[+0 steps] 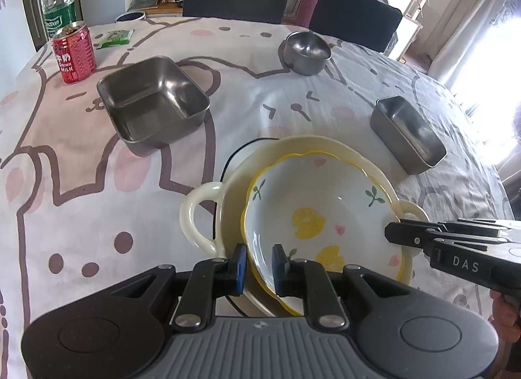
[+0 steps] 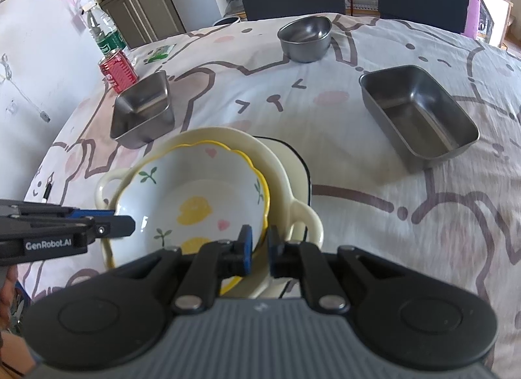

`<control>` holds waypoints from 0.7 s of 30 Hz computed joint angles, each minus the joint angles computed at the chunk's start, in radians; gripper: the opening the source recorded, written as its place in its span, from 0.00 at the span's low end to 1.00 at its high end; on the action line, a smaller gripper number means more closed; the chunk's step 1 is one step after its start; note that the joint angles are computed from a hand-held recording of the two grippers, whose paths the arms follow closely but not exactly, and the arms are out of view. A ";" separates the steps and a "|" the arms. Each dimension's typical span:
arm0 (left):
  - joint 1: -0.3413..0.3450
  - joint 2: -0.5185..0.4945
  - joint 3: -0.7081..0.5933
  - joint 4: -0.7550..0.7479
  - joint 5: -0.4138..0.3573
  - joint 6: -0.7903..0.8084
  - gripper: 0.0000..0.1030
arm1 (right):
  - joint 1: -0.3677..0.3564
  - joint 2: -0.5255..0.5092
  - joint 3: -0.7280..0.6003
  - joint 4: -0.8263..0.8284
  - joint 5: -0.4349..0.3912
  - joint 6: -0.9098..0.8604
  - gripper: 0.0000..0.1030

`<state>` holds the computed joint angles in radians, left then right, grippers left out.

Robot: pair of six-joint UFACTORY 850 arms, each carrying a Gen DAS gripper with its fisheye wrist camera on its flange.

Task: Organize plates and bowls
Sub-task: 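Lower the lemon-print bowl into the cream bowl and open both tools, then move both tools to a rectangular steel tray and grasp its rim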

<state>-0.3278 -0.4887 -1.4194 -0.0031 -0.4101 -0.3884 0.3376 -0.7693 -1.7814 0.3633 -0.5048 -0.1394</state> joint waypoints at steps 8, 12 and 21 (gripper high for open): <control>0.008 0.025 0.023 -0.055 0.022 0.046 0.18 | 0.001 0.001 -0.001 -0.011 -0.009 0.000 0.12; 0.007 0.026 0.022 -0.055 0.018 0.050 0.18 | 0.002 0.000 -0.003 -0.010 -0.010 -0.001 0.12; 0.019 0.046 0.034 -0.130 0.043 0.096 0.36 | 0.002 0.032 0.020 0.007 0.005 -0.018 0.18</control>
